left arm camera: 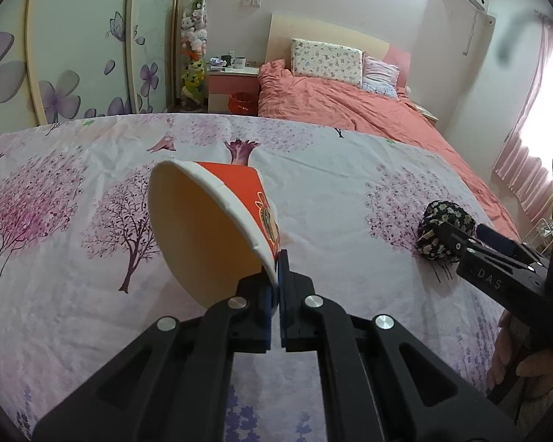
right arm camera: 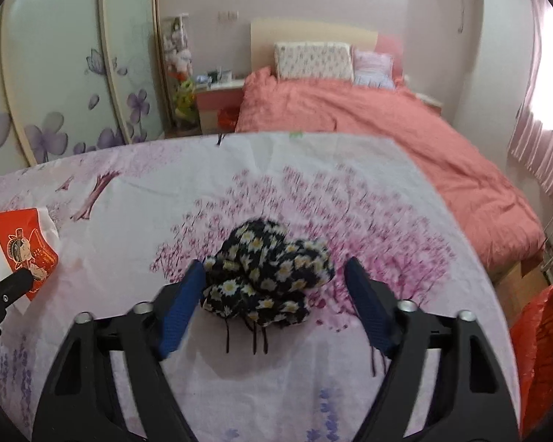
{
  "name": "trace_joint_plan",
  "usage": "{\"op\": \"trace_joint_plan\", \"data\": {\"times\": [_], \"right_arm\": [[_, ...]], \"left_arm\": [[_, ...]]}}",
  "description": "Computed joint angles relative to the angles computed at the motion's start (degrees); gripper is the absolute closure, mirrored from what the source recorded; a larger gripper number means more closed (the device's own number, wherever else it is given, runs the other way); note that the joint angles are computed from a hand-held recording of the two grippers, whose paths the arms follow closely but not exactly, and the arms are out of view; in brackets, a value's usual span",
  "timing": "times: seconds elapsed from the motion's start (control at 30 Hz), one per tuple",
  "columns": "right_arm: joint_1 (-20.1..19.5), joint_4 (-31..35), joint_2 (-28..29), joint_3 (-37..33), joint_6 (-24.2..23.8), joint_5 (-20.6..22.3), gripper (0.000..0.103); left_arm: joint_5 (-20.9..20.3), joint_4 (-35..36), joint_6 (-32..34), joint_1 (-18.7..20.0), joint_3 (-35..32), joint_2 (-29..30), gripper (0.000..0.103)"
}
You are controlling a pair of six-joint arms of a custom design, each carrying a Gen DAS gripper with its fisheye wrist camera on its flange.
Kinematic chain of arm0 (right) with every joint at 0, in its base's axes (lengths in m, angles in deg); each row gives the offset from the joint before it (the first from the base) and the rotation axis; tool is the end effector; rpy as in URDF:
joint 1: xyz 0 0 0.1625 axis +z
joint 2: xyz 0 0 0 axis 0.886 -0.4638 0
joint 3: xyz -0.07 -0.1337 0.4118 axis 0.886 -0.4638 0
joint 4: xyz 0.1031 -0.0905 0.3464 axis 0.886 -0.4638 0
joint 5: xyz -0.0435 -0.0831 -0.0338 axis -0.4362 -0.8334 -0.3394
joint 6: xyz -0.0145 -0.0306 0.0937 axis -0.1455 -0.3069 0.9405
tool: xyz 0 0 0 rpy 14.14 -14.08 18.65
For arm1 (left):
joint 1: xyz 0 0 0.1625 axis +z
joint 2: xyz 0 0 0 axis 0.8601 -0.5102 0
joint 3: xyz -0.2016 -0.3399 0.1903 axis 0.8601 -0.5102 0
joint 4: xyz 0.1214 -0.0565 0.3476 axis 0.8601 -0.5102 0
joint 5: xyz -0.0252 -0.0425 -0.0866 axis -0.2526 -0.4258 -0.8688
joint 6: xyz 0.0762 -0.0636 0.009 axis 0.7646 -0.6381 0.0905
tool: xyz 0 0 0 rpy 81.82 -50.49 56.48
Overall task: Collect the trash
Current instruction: 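Grasp the black floral cloth with the right gripper, then carry the paper cup and black cloth over the orange basket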
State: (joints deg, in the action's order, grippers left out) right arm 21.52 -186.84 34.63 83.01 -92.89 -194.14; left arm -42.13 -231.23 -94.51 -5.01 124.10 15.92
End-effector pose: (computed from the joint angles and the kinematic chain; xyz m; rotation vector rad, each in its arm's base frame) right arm 0.0232 -0.7950 0.2392 0.6654 -2.3204 0.8631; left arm -0.2767 -0.7593 -0.0143 0.0712 2.2285 -1.0732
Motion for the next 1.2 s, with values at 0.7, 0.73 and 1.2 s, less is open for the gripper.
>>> {"op": "trace_joint_plan", "data": {"times": [0.7, 0.73, 1.2], "right_arm": [[-5.0, -3.7, -15.2, 17.5, 1.0, 6.6, 0.097], [-5.2, -4.3, -15.9, 18.3, 1.1, 7.0, 0.097], [-9.6, -14.8, -24.7, 27.2, 1.7, 11.4, 0.097]], "left_arm": [[4.1, -1.1, 1.3, -5.3, 3.7, -0.5, 0.099], [4.1, -1.1, 1.3, -5.6, 3.8, -0.5, 0.099], [6.5, 2.2, 4.8, -11.3, -1.2, 3.9, 0.099]]}}
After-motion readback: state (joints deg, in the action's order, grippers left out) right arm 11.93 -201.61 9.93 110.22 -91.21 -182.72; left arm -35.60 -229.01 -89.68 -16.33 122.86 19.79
